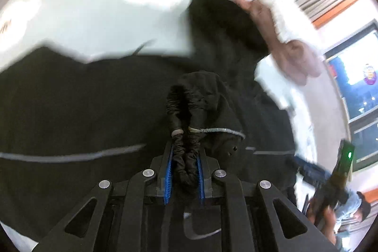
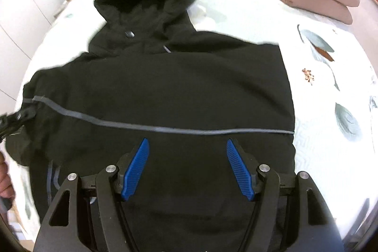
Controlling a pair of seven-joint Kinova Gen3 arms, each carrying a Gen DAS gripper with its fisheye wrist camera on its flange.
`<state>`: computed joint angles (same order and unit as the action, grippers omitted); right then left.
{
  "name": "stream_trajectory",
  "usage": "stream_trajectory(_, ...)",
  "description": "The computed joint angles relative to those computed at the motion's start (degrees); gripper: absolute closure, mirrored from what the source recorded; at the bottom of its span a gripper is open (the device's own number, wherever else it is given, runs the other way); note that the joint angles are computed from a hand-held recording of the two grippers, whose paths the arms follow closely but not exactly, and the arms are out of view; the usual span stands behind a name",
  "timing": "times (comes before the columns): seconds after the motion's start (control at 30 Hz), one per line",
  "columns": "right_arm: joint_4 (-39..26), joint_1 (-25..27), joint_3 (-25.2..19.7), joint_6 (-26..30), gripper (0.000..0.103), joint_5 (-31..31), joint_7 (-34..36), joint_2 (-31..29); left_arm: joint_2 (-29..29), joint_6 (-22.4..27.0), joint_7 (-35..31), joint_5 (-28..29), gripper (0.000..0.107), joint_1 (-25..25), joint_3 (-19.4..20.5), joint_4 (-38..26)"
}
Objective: Fold large clothes
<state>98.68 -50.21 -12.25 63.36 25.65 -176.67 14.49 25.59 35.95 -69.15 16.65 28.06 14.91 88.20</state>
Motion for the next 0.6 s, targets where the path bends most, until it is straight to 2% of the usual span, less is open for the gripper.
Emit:
stream_trajectory(0.07,-0.04,2.83,-1.04,-1.77,0.028,-3.77,3.53,3.91,1.59,2.45,3.09,-3.34,0.087,2.23,-1.64,-0.41)
stream_trajectory(0.17,-2.06,2.10,0.68,-1.20,0.008,-5.52,8.21,6.06,2.32,2.23,7.50,-6.61,0.084,2.45,-0.32,1.32)
stream_trajectory(0.23,-2.88,2.27,1.25,-0.38,0.008,-6.72,9.95,6.14,2.18,3.54,12.16,-10.23,0.081,2.77,0.53,0.36)
stream_trajectory(0.3,-1.88,2.95,1.49,-1.63,0.010,-8.12,10.91,4.44,0.98,6.19,16.82,-11.99,0.077,5.85,-2.66,-0.88)
stream_trajectory(0.4,0.04,2.06,1.42,-3.46,0.014,-7.08,8.73,0.29,-4.88,5.46,23.81,-16.76,0.066,13.42,-10.49,1.23)
stream_trajectory(0.43,0.30,1.47,1.19,-3.45,0.014,-6.05,7.45,-0.66,-5.65,6.50,26.01,-19.09,0.061,15.38,-12.12,0.72)
stream_trajectory(0.47,0.27,0.69,0.83,-3.02,0.014,-4.87,5.90,-1.37,-6.34,6.61,27.29,-20.96,0.060,16.66,-12.68,0.73)
stream_trajectory(0.53,0.01,-0.93,-0.08,-2.16,0.014,-2.67,2.39,-2.12,-6.98,4.04,27.04,-21.90,0.060,16.14,-10.63,0.92)
stream_trajectory(0.6,-0.28,-2.30,-0.86,-1.31,0.014,-0.71,-0.47,-1.86,-5.95,0.12,23.27,-19.71,0.060,11.99,-5.43,1.18)
